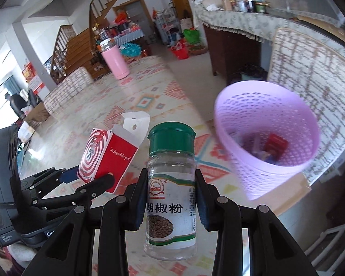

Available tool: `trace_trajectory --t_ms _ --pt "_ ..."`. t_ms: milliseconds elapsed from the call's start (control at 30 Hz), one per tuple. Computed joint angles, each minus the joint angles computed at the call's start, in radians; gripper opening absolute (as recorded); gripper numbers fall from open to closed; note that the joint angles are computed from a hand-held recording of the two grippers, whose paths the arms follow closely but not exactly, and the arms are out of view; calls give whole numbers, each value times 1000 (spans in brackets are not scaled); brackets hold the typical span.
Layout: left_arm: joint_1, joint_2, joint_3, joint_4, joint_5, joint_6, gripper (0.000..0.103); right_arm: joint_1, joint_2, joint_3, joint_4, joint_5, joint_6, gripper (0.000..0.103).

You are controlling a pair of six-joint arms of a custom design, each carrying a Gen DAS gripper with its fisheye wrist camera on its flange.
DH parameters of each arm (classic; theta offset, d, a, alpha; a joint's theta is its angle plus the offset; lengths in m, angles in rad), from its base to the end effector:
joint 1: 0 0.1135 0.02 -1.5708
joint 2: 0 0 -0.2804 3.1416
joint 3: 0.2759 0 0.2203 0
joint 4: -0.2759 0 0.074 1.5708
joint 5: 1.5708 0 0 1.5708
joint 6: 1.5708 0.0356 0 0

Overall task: Collect trash
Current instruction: 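Carry the spiral box and spice jar toward the pink basket with both tools, then lower the spiral box and spice jar over the pink basket opening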

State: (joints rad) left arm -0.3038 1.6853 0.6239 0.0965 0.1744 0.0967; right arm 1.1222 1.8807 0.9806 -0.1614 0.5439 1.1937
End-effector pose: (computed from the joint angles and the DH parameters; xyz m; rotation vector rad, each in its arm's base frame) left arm 0.2557 -0.0866 0.1466 0.5734 2.4758 -0.3030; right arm 0.1620 0.2940 0.1606 0.2633 2.4238 0.3077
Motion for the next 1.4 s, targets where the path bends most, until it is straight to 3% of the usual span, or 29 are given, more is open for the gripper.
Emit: trace_trajectory --t_ms 567,1400 --pt "-212 65 86 -21 -70 -66 53 12 -188 -239 -23 68 156 40" --pt "-281 127 230 -98 -102 -86 53 -54 -279 -332 30 56 127 40"
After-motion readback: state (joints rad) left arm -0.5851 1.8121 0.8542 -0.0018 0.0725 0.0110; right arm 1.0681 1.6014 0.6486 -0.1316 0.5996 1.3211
